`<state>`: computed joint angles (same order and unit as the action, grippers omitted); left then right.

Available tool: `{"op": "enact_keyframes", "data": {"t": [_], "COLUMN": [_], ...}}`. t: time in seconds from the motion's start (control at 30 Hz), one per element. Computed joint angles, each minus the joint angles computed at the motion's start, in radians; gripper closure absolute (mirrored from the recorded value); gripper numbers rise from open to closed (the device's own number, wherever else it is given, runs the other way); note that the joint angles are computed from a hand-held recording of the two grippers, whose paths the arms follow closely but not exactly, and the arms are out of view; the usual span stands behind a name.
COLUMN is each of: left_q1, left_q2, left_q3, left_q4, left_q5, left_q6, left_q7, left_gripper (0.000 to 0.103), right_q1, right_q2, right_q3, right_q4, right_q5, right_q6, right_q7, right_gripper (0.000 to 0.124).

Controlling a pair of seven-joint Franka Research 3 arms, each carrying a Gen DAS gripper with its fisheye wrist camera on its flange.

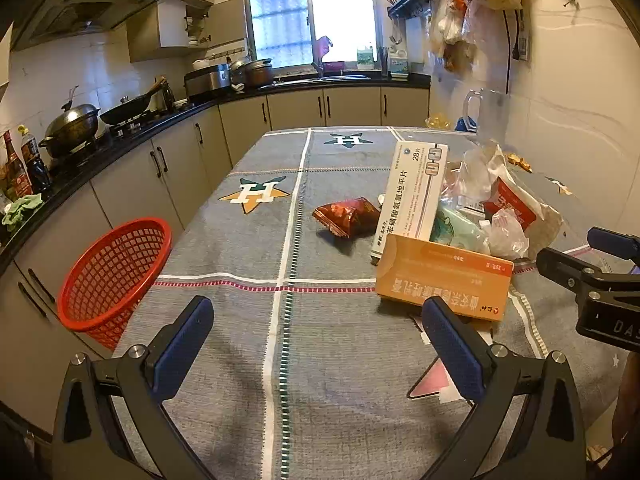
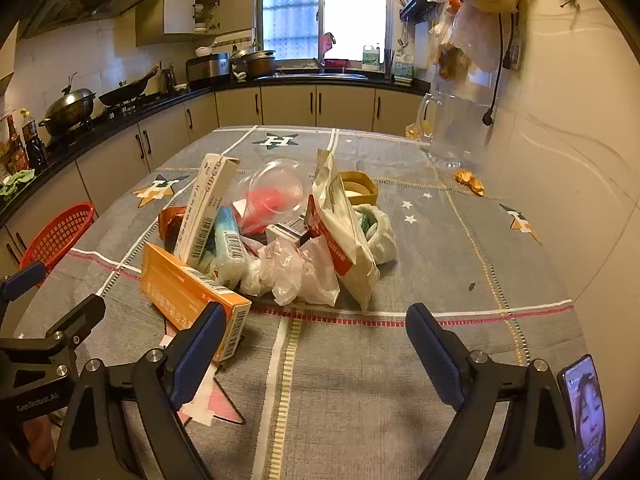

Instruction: Collect trash

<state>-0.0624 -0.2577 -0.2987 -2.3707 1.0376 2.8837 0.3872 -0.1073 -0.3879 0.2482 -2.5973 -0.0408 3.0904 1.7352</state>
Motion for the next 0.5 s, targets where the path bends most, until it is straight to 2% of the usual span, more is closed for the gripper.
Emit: {"op": "enact_keyframes", "data": {"t": [0.17, 0.23, 0.4, 0.43, 0.5], "left_q1": [-0.009, -0.017, -0.053, -0.059, -0.077], "left_q2": [0.021, 0.031, 0.06, 0.065, 0.082], "left_q3": [0.003, 0.009, 0.051, 0.058, 0.076], "left_q4": [0.016, 0.023, 0.028, 0.029, 0.033], "left_q5": [-0.009, -0.023, -0.154, -0.188, -0.273], "left_q6": [-0.006, -0.006, 0.048, 0.06, 0.086], "left_q7": [0.016, 0.033, 0.162, 0.193, 0.272], "left_gripper": [0.0, 0.0, 0.0, 0.0, 0.0], "right_q1": [0.025, 0.066, 0.335, 0.353, 0.408], "right_q2": [0.021, 0.032, 0.05, 0.053, 0.054], "right_q3": [-0.025, -0.067, -0.327, -0.342, -0.396], "right_q4": [0.012, 0.016, 0.04, 0.046, 0.056], "right_q5": [0.011, 0.033, 0.251, 0.28, 0.352], "right_q6": [0.0, -0.001, -0.025, -0.029, -0.046], "right_q7": [-0.019, -0.049, -0.264, -0.29, -0.365], "right_gripper": [0.034, 0.041, 0.061, 0.066, 0.068]}}
